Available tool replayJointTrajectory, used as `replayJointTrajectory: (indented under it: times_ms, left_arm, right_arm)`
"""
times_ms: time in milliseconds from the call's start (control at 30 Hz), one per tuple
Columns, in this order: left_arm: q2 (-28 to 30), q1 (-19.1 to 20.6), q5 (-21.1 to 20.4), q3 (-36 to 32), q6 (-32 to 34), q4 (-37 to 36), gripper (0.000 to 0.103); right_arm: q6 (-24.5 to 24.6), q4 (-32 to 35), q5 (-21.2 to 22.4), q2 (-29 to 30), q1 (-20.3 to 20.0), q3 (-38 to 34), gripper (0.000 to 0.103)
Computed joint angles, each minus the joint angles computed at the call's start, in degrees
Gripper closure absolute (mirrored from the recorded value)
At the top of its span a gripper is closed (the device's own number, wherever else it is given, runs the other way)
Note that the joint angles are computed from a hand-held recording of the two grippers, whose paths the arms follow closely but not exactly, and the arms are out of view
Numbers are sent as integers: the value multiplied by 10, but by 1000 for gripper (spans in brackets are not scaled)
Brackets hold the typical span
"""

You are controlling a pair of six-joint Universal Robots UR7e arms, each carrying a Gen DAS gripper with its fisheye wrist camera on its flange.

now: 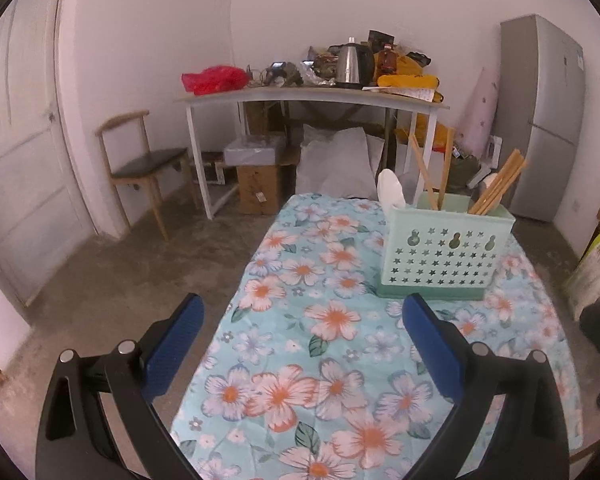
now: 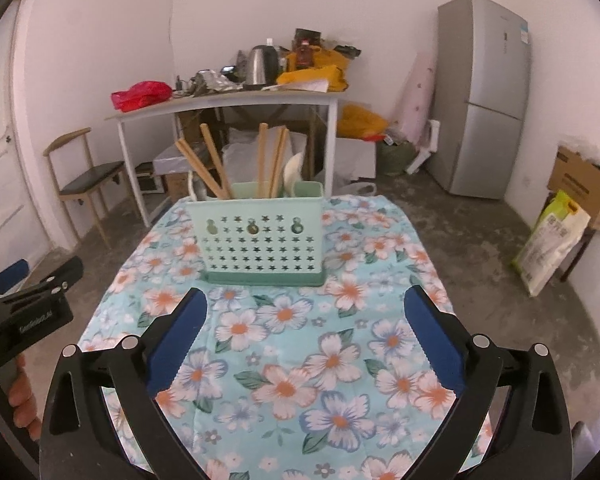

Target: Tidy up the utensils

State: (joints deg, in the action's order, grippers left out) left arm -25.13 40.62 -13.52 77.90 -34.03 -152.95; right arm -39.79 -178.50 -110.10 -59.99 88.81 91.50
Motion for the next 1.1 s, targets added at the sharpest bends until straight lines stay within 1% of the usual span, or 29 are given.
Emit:
replayJointTrajectory:
  times_ms: [133,267,367,567,633,700,800,1100]
  left_arm:
    - [-6,2,9,-4,-71,88,6]
    - [-17,6,11,-8,-166,199,6]
    - [-22,7,18,-10,-218,255,6]
    - [-39,8,26,-14,-347,383,6]
    - [-42,9,26,-18,-377,419,6]
    - [-45,10,26,-19,-396,442,6]
    - [-48,11,26,-18,-405,457,6]
    - [-51,11,25,-16,-408,464,6]
  right_arm:
    - [-7,-15,-16,10,0,-6,8]
    - [-7,-20,-24,14,1,-8,8]
    - [-8,-24,-28,17,1,-10,8]
    - [-12,-30,-32,19,2,-12,8]
    - [-14,-34,-34,20,1,-12,8]
    - [-15,-36,-36,21,1,-12,8]
    - [-13,-37,-38,22,1,-13,8]
    - [-15,-36,-35,21,1,-11,8]
